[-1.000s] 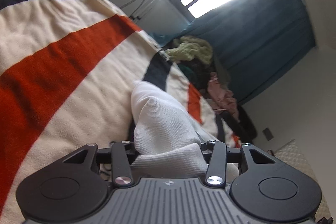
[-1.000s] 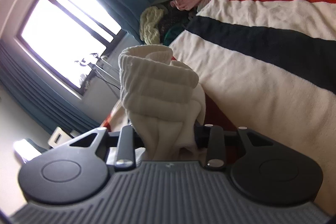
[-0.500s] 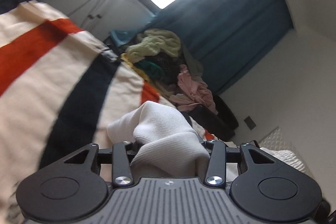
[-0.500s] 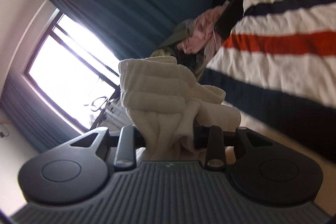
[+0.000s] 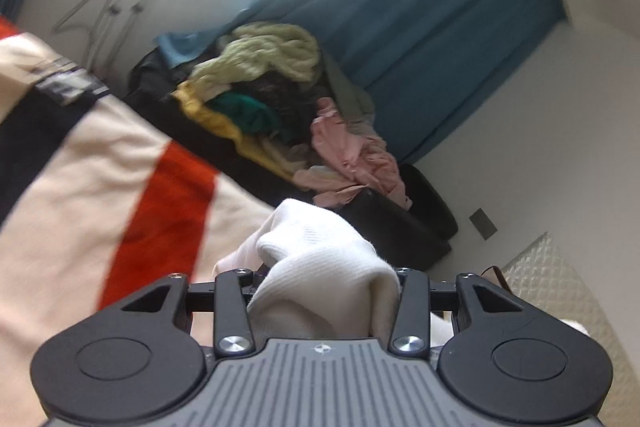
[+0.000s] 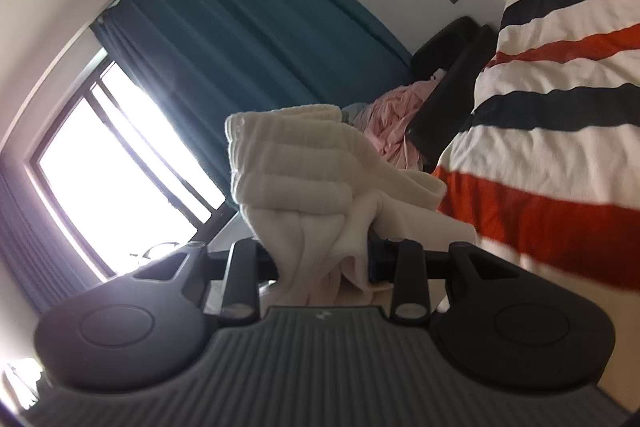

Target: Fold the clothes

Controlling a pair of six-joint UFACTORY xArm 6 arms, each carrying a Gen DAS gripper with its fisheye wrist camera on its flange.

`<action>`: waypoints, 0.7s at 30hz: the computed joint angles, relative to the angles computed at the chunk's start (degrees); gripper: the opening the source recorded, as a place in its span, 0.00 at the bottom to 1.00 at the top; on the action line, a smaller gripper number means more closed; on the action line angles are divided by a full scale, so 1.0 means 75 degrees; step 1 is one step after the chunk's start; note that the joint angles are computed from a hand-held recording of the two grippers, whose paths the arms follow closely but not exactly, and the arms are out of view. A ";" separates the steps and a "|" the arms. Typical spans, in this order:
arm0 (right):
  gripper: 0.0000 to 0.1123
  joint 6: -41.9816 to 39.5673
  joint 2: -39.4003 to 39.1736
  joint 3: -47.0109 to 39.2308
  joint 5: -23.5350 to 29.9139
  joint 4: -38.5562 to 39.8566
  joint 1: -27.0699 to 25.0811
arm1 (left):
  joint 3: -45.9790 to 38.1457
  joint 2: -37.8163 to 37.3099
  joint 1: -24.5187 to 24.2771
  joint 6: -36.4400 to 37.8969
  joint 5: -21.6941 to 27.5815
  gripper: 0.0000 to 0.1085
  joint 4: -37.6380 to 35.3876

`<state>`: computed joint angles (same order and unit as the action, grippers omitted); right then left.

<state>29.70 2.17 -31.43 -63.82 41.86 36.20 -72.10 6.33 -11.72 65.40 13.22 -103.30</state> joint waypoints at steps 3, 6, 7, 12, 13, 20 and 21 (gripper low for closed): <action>0.32 0.0964 0.0569 0.0089 -0.0450 -0.1020 -0.0811 | -0.1019 0.0952 -0.0323 0.0944 -0.0225 0.41 -0.0678; 0.32 0.1433 0.1066 0.0122 -0.0728 -0.1439 -0.1170 | -0.1559 0.1520 -0.0521 0.1853 -0.0375 0.41 -0.1286; 0.32 0.1539 0.1194 0.0124 -0.0760 -0.1500 -0.1225 | -0.1633 0.1630 -0.0556 0.2151 -0.0393 0.41 -0.1488; 0.32 0.1703 0.1177 0.0429 -0.0637 -0.1249 -0.1001 | -0.1123 0.1425 -0.0490 0.2428 -0.0131 0.42 -0.1470; 0.32 0.1898 0.1124 0.0524 -0.0568 -0.1070 -0.0888 | -0.0957 0.1345 -0.0496 0.2192 -0.0106 0.43 -0.1143; 0.32 0.1915 0.0620 0.0899 0.1209 0.0998 0.0234 | 0.0797 0.0439 -0.0588 0.1249 -0.0521 0.46 0.0522; 0.32 0.2025 0.0628 0.0950 0.1379 0.1067 0.0277 | 0.0984 0.0395 -0.0587 0.1013 -0.0616 0.48 0.0901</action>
